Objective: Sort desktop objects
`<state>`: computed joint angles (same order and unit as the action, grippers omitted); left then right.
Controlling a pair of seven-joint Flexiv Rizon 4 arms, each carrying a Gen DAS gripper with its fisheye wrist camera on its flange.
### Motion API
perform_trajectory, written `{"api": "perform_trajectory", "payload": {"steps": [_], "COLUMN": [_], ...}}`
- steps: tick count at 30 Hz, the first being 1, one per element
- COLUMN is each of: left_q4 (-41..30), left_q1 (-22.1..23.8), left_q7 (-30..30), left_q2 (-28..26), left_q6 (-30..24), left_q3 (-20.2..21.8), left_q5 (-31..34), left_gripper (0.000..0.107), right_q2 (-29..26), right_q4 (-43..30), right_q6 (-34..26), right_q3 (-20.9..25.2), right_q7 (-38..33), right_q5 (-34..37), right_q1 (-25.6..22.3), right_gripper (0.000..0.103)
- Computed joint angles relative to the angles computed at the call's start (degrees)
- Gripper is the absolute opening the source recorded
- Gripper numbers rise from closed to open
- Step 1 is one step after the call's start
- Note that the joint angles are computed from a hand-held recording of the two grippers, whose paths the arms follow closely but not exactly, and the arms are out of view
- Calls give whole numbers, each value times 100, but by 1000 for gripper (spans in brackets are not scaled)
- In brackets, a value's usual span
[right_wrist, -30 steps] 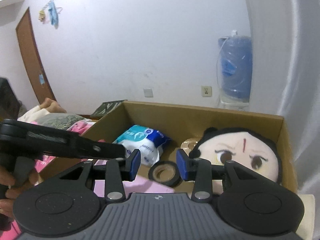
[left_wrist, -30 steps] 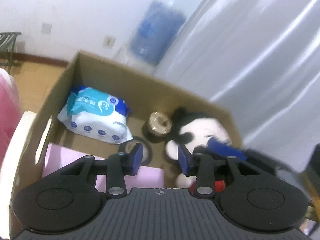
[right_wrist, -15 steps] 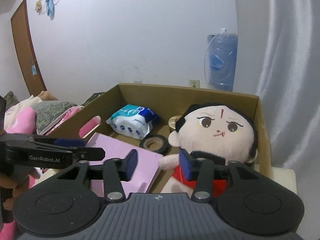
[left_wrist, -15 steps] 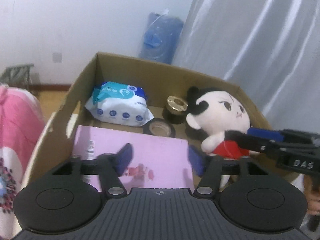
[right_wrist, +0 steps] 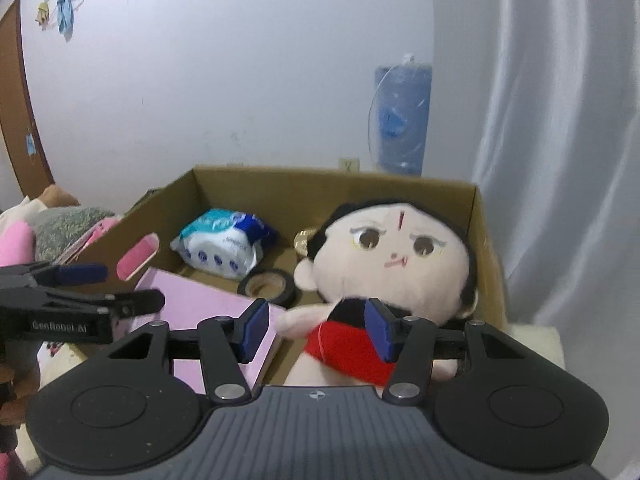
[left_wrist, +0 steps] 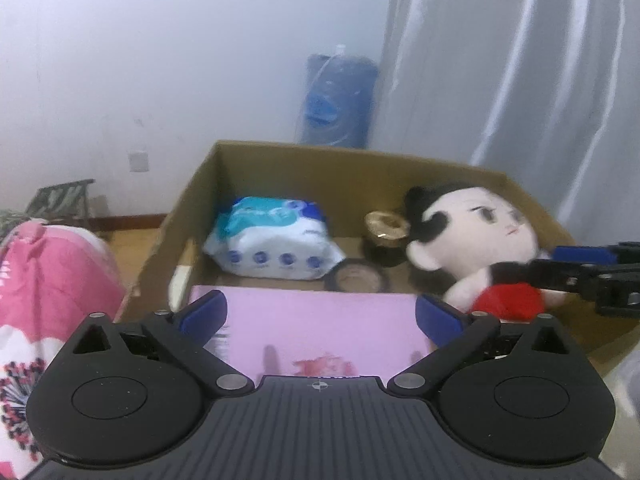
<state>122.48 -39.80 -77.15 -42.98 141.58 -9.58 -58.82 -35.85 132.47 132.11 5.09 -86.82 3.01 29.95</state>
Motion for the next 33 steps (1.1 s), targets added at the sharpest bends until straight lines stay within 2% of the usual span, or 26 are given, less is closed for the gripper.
{"api": "perform_trajectory", "payload": {"steps": [4,10,15,22,24,29,33], "left_q4": [186,126,63,-254,-240,-8,-145], "left_q1": [74,-327,-478,-496,-449,-346,-421], "left_q7": [-236,292,768,1380,1327,754,950], "left_q2": [73,170,230,47,40,152,193], "left_q6": [24,162,484,1007,1074,994,1009], "left_q3": [14,-96,-344,-613,-697,-753,-847], "left_q5": [328,-787,-1371,-1834,-1834,-1536,-2023], "left_gripper": [102,102,102,103,103,103,103], "right_q2": [53,154,243,310,320,330,337], "right_q4": [126,411,649,769,797,841,879], "right_q6": [49,299,559,630,661,740,783], "right_q3": [50,320,366,386,398,382,396], "right_q7": [-49,93,88,111,125,112,102], "right_q5": [-48,-332,-329,-353,-384,-328,-300], "right_q1": [7,-232,-202,-207,-235,-210,-194], "right_gripper": [56,57,60,61,61,61,61]}}
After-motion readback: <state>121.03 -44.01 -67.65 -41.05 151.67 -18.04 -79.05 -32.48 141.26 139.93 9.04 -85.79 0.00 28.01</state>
